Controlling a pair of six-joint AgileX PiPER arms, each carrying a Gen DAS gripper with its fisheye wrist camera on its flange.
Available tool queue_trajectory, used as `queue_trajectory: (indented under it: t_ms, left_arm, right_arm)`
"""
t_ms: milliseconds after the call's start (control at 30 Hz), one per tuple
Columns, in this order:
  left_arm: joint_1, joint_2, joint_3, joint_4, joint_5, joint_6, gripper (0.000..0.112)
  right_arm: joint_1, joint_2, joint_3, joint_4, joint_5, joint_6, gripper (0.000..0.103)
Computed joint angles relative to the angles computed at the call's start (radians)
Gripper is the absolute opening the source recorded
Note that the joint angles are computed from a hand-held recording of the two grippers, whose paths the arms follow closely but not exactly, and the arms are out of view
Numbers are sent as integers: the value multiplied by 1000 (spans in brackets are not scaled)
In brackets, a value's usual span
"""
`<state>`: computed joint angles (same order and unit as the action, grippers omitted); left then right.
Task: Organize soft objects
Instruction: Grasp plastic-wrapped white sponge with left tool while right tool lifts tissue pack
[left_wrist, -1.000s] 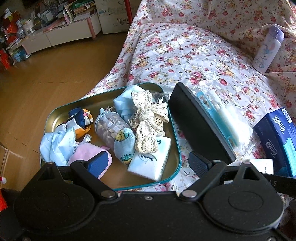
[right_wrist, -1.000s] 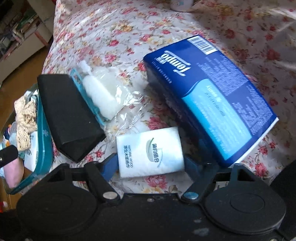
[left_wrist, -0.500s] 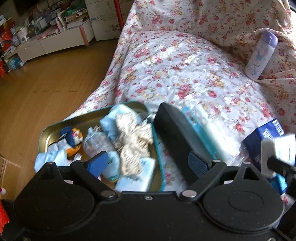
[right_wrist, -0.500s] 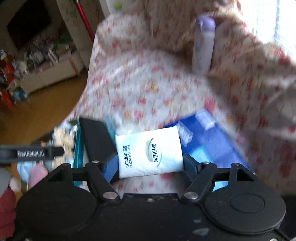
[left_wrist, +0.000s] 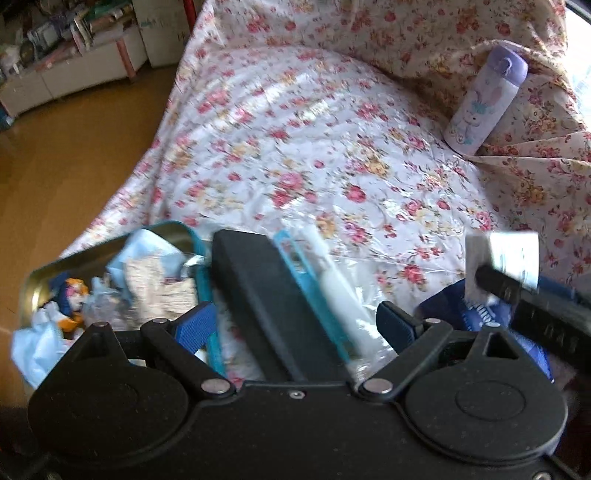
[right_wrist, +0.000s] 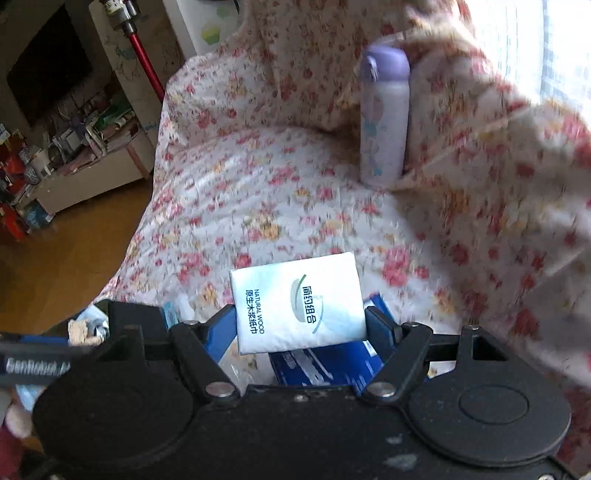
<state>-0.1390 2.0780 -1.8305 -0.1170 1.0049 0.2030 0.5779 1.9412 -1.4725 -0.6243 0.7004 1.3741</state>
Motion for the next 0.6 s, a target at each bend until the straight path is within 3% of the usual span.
queue_trajectory:
  t_ms: [200, 600]
  left_arm:
    - [-53, 111, -126, 32, 88, -90, 90]
    - [-137, 264, -272, 100, 151, -165, 90]
  right_arm:
    - [-22, -7, 57, -66, 20, 140, 74]
    - [-59, -28, 144, -156, -33, 289, 74]
